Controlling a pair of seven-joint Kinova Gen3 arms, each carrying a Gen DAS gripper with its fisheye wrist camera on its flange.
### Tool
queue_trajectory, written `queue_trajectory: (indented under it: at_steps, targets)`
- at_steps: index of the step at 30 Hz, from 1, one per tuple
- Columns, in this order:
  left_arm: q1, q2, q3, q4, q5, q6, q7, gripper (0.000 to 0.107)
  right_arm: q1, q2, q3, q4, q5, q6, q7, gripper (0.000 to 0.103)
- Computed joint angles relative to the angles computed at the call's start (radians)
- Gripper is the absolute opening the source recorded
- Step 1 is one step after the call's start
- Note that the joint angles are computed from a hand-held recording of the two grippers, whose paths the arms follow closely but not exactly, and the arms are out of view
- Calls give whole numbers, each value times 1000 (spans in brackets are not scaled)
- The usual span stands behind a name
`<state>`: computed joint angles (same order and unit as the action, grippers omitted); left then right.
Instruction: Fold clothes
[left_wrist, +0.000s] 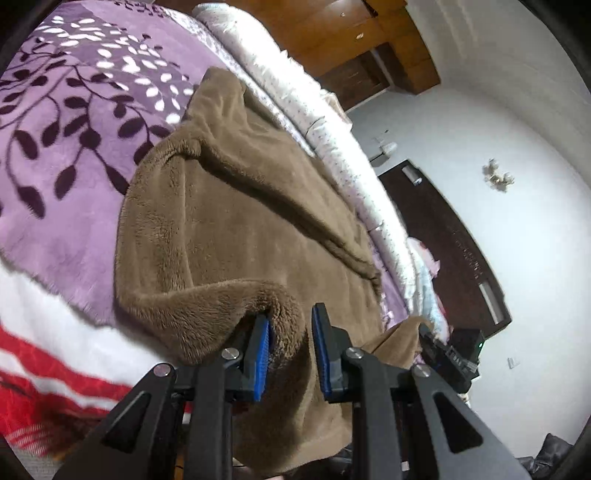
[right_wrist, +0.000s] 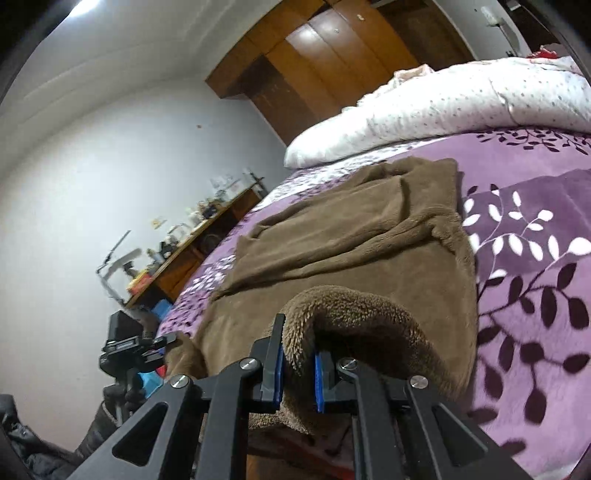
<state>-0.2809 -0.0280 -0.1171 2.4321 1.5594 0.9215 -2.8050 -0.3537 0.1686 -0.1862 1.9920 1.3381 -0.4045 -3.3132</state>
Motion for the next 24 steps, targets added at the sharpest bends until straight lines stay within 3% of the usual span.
queue_trajectory:
  at_steps: [2,4,7,15,18,20,22,24]
  targets:
    - [10,36,10,-12,-4,-1,7,32,-1,33,3,-28,37,25,-59,13]
    - [19,72,16,-14,2,7,4,60,-10,59,8,-51,69,66,-106,13]
    - [18,92,11,6,27,47,-28,75,-16,91,22,-72,104,88,-153,13]
    - [45,43,26,31,-59,1,58,80,-32,116,49,-81,105,84,-143,13]
    - [50,72,27,53,-19,12,25,76,-25,121,46,-81,105,75,-144,13]
    - [51,83,25,61,-6,27,15,54,-24,122,46,-78,104,74,-144,13]
    - [59,91,23,63,11,41,12,21,-25,121,45,-75,106,79,-147,13]
    - [34,95,6,87,25,93,-19,17,-26,119,45,-72,111,82,-155,13]
